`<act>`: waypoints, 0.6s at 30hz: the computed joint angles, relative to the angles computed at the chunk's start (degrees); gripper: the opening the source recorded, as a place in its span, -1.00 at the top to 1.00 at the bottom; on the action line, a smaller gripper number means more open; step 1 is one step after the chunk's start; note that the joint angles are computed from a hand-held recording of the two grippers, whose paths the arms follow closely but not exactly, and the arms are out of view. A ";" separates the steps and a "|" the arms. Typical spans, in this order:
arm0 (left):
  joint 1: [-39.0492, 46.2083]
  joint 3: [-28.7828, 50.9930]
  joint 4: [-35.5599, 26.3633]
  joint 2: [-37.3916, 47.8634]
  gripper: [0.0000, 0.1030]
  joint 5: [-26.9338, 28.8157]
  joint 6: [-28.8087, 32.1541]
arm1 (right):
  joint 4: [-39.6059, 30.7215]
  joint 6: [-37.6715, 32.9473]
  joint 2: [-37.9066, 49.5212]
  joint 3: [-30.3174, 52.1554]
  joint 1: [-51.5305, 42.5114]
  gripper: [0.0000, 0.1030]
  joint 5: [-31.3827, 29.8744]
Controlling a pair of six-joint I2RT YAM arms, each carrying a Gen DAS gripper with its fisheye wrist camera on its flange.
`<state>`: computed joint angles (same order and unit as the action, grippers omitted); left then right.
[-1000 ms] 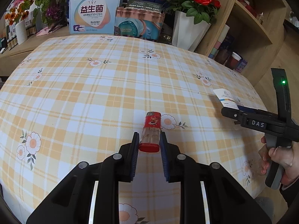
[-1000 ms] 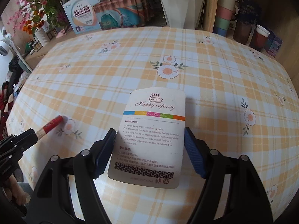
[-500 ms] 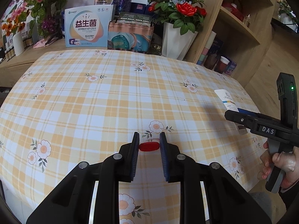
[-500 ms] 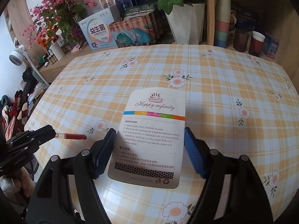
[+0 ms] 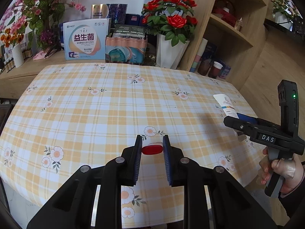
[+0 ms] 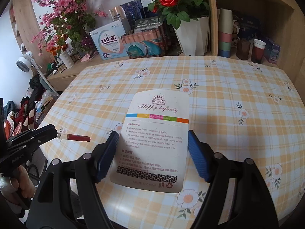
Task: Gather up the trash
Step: 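Carry the lighter over the brown bin and open the left tool while the right carries the leaflet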
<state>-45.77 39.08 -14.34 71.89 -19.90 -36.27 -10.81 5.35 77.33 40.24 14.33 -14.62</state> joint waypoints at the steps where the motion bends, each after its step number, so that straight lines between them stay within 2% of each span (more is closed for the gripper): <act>1: -0.70 0.06 -0.85 -0.99 0.58 -0.34 -0.33 | -0.73 -0.05 -1.49 -0.54 -0.08 -0.41 0.01; 10: -12.40 0.56 -11.29 -9.95 0.58 -5.79 -7.03 | -9.30 1.14 -18.26 -6.01 -1.26 -0.41 -0.16; 13: -17.43 0.67 -14.92 -12.01 0.58 -7.82 -10.82 | -12.46 2.07 -23.51 -7.33 -1.56 -0.41 -0.37; 18: -28.32 0.41 -21.19 -13.78 0.58 -12.77 -20.79 | -18.73 3.42 -32.62 -8.52 -1.56 -0.41 -0.23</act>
<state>-74.09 39.49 -35.53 58.11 -32.67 -57.06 -29.54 8.77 44.71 31.72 12.77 -14.85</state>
